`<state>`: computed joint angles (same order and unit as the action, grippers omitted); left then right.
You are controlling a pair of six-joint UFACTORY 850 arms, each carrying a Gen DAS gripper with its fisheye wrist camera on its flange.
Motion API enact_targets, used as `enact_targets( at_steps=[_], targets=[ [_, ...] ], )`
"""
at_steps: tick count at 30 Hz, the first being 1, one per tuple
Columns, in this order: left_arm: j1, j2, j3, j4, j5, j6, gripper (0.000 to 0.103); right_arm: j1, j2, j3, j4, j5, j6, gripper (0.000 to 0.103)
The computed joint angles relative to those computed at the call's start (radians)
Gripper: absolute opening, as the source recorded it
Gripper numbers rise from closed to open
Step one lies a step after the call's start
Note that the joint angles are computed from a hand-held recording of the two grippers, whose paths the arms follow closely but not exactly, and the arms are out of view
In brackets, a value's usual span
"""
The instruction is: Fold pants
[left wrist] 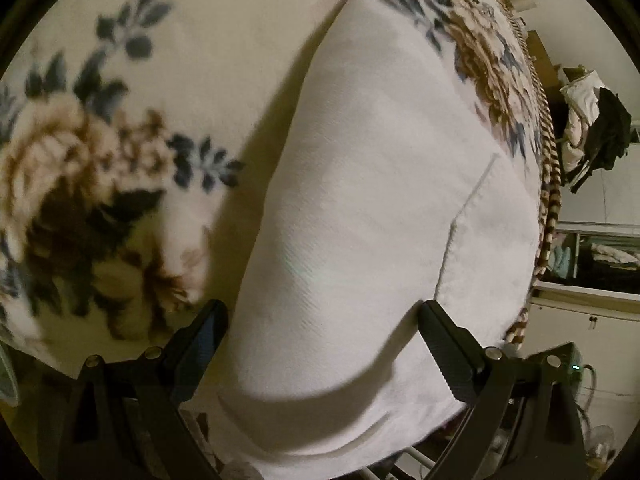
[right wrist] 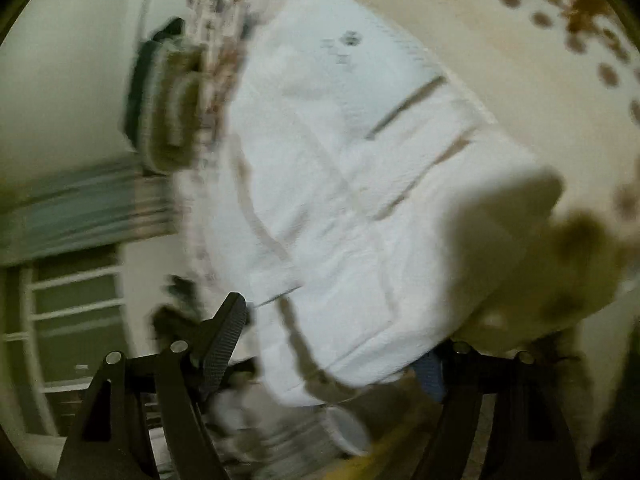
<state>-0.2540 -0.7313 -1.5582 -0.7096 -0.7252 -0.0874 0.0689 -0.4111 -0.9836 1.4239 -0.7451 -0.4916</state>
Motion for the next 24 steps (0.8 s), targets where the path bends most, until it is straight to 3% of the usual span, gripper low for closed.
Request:
enact_targets(
  at_steps=[7, 9, 10, 11, 14, 18, 24],
  targets=[
    [0.002, -0.001, 0.015, -0.063, 0.021, 0.048, 0.094, 0.014, -0.064, -0.047, 0.059, -0.006, -0.065, 0.08],
    [0.0, 0.012, 0.025, -0.064, 0.04, 0.056, 0.077, 0.022, -0.072, -0.062, 0.061, 0.008, -0.074, 0.079],
    [0.001, 0.02, 0.033, -0.066, 0.047, 0.062, 0.062, 0.018, -0.054, -0.049, 0.04, 0.02, -0.073, 0.071],
    [0.002, 0.032, 0.044, -0.072, 0.053, 0.069, 0.046, 0.029, -0.052, -0.058, 0.004, 0.046, -0.046, 0.056],
    [-0.004, 0.075, 0.077, -0.092, 0.083, 0.117, 0.024, 0.053, -0.051, -0.083, -0.02, 0.069, -0.009, 0.037],
    [-0.013, 0.109, 0.063, -0.051, 0.085, 0.092, 0.021, 0.064, 0.0, -0.118, -0.159, 0.104, 0.124, 0.033],
    [-0.019, 0.151, -0.009, 0.042, 0.037, 0.015, 0.02, 0.027, 0.102, -0.152, -0.329, 0.057, 0.236, 0.03]
  ],
)
